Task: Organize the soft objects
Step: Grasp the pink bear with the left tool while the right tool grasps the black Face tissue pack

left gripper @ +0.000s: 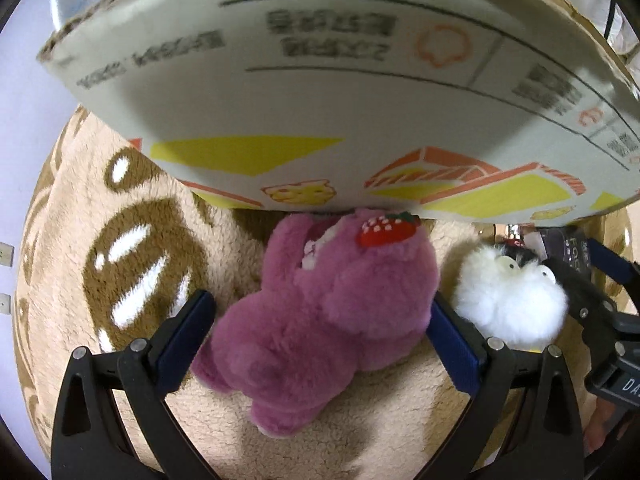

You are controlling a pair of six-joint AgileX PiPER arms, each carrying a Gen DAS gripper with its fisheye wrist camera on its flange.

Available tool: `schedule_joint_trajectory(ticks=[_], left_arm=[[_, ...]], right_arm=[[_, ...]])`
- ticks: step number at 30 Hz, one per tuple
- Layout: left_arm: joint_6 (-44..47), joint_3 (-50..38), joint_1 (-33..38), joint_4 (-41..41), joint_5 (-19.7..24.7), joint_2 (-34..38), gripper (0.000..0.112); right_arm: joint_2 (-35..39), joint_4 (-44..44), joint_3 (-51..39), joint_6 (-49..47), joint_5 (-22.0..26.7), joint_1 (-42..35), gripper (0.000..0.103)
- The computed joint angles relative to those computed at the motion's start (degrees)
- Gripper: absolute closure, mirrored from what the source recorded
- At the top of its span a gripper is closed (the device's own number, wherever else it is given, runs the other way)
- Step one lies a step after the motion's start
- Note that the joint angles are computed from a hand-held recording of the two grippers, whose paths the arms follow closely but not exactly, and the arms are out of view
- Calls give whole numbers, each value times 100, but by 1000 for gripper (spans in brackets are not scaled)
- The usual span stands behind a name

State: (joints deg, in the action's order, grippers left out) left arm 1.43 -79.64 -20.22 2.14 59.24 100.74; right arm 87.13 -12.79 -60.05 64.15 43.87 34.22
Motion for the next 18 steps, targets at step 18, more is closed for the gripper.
schedule_joint_trajectory(ticks=[18], left_arm=[[89, 239, 105, -189, -95, -270, 25]], right_arm=[[-86, -232, -142, 238, 671, 469, 34]])
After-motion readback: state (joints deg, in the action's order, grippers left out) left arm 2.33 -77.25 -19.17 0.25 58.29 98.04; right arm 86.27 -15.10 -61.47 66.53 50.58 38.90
